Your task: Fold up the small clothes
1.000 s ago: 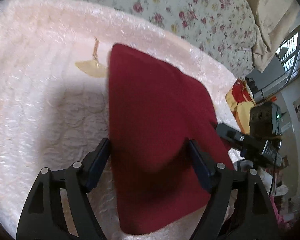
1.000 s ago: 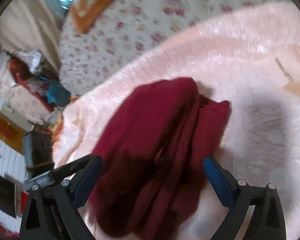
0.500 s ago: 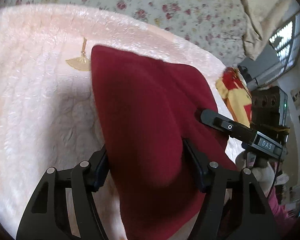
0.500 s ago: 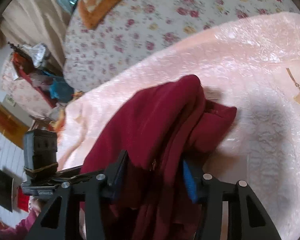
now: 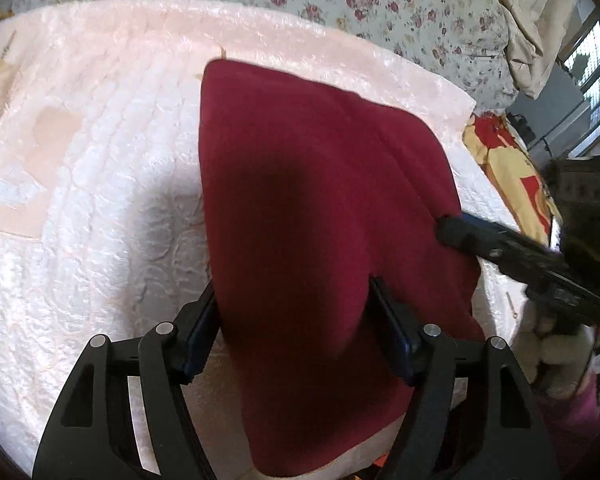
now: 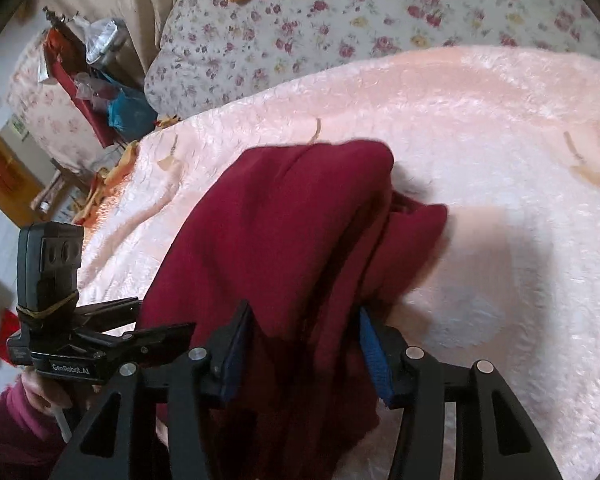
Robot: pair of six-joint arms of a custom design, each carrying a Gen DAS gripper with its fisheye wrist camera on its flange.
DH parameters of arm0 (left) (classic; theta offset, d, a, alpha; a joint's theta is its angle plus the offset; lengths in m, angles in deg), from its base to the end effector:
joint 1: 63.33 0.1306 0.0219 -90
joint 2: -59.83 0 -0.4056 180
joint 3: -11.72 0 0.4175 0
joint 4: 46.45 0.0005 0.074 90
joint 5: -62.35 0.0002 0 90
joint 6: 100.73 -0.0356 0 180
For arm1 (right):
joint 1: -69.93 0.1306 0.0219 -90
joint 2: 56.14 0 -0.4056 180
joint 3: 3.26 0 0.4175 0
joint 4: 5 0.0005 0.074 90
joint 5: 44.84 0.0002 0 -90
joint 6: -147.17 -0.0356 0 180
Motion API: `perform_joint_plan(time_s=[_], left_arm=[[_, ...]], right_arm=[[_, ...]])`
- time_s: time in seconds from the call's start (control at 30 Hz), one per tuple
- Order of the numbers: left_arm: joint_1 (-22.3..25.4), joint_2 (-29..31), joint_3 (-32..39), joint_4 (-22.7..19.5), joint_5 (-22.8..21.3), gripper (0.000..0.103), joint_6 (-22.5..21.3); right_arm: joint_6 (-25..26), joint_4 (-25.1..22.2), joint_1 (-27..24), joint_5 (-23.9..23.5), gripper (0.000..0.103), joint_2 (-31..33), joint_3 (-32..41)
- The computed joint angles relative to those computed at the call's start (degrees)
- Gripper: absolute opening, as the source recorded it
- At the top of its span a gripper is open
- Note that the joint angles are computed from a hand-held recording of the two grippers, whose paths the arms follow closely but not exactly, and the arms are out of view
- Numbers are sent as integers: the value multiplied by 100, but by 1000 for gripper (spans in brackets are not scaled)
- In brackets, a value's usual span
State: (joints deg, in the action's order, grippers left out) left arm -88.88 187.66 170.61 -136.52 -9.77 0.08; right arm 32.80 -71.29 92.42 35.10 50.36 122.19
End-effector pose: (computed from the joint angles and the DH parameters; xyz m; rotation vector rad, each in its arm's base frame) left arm 0.6119 -0.3052 0.5738 0.4555 2.6185 -0.6265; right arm 0.5575 0.2370 0.5747 -0.0442 2.4642 0.5814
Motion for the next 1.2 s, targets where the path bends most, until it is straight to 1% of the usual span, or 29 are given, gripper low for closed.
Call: perform_joint_plan(time_s=[0.1, 0.13, 0.17, 0.2, 0.23, 0.27, 0.3, 0.33, 0.37, 0.43, 0.53, 0.6, 0.67, 0.7, 0.73, 0.77, 0.8, 0.87, 0.9, 0.93, 1.0, 1.03, 1.1, 1.2], left_arm=[[-66, -215, -245, 208, -443, 71, -75], [-94, -317, -365, 349, -618, 71, -107], [-112, -492, -603, 580, -785, 71, -143], [-141, -583, -701, 765, -974, 71, -176], [-172, -670, -781, 908, -1181, 71, -219], [-196, -707, -806, 969, -1317, 71, -242], [-208, -750, -848, 1036, -1439, 71, -271], [-233, -831, -958, 1172, -1626, 71, -302], [-241, -878, -1028, 1246, -1729, 71, -326], [-281, -947, -1134, 1343, -2058, 71, -410], [-296, -981, -1188, 1415, -2083, 71, -396], [-296, -1069, -1334, 1539, -2089, 71, -357], [-308, -1165, -1476, 1644, -2173, 71, -338], [-316, -1206, -1539, 1697, -2247, 71, -337], [-337, -1288, -1663, 1781, -2426, 71, -352], [-349, -1337, -1735, 1837, -2520, 71, -376], [-358, -1398, -1824, 1906, -2596, 71, -411], [-356, -1469, -1925, 1974, -2657, 71, -431], [-353, -1498, -1969, 2007, -2673, 71, -435], [-345, -1525, -2010, 2033, -2721, 71, -424], [-331, -1530, -2011, 2020, -2780, 71, -372], [-304, -1518, -1994, 1990, -2733, 71, -327], [-267, -1496, -1961, 1931, -2676, 71, -252], [-259, -1494, -1964, 1911, -2742, 71, -206]], right_arm=[[255, 119, 112, 519, 51, -179, -16], [364, 219, 164, 710, 51, -272, -42], [421, 288, 203, 841, 52, -359, -71], [462, 358, 243, 980, 55, -414, -77], [508, 505, 294, 1134, 62, -525, -158], [538, 639, 328, 1195, 75, -589, -216], [556, 777, 364, 1241, 81, -674, -305], [556, 896, 398, 1264, 92, -746, -389], [521, 958, 428, 1255, 100, -778, -429], [450, 1081, 496, 1357, 100, -835, -512], [437, 1076, 597, 1563, 100, -851, -501], [417, 1005, 637, 1620, 100, -852, -481], [334, 1035, 678, 1673, 100, -866, -504], [229, 1071, 707, 1746, 100, -890, -541], [121, 1077, 726, 1837, 100, -894, -564], [-90, 1158, 752, 1959, 100, -936, -645], [-320, 1365, 758, 2022, 100, -1019, -812], [-609, 1454, 723, 1887, 100, -1055, -914], [-640, 1442, 715, 1815, 100, -1048, -927], [-593, 1392, 734, 1863, 100, -1024, -894], [-411, 1219, 811, 2114, 100, -954, -788], [-367, 1092, 846, 2223, 100, -900, -702], [-347, 927, 882, 2286, 100, -808, -575], [-347, 803, 930, 2402, 100, -738, -500]])
